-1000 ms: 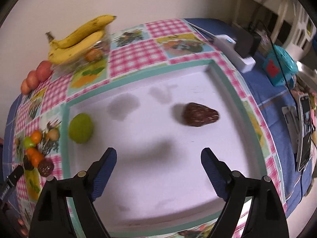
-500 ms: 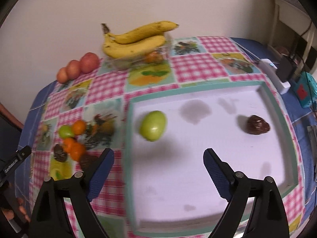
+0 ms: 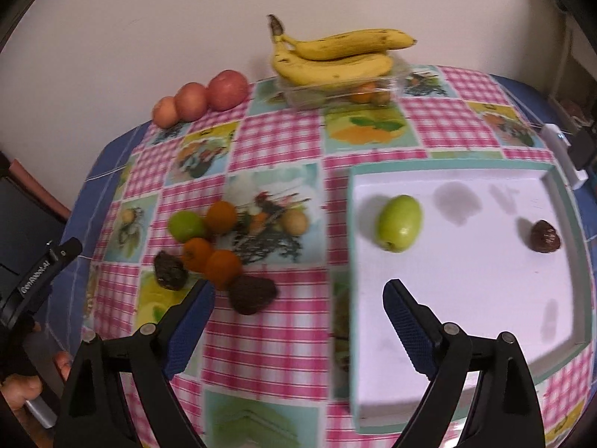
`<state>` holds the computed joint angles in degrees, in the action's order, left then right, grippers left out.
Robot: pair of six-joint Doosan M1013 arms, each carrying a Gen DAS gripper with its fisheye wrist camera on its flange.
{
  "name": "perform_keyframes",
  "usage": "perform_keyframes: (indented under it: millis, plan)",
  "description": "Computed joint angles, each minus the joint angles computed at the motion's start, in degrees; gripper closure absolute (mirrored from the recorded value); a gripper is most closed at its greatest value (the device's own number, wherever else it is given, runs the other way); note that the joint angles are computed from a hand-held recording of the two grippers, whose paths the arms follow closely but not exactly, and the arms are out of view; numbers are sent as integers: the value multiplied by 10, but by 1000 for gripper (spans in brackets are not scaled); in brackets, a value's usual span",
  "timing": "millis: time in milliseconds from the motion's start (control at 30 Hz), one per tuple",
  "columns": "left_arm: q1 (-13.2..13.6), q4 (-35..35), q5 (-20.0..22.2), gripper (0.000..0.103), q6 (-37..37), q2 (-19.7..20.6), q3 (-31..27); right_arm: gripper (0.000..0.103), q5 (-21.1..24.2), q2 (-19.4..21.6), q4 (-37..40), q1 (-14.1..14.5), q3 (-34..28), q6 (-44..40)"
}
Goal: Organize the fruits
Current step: 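Move both open tools back toward the fruit cluster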
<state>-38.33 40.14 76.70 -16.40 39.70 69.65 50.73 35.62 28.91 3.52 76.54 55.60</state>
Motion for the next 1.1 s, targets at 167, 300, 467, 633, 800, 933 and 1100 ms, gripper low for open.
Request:
perform_keyframes:
  millis: [167, 300, 467, 633, 800, 933, 1100]
  plan:
    - [4, 2, -10, 0, 7, -6, 11, 11, 12, 4, -3, 13, -10, -10]
    - [7, -12, -29, 0, 9, -9, 18, 11, 20, 8, 19, 16, -12, -42]
    - [7, -10, -68, 0, 8, -15, 26, 11, 27, 18, -15, 22, -18, -28]
    - [7, -11, -95, 0, 16, -18, 27, 11, 29, 19, -6, 19, -17, -34]
    - [8, -22, -122, 0, 24, -19, 28, 11, 24, 14, 7, 18, -12, -55]
    - [10, -20, -149, 0, 4, -25, 39, 11, 13, 10, 19, 16, -8, -76]
    - [16, -43, -181, 4, 3, -24, 46, 11, 2, 10, 18, 16, -9, -76]
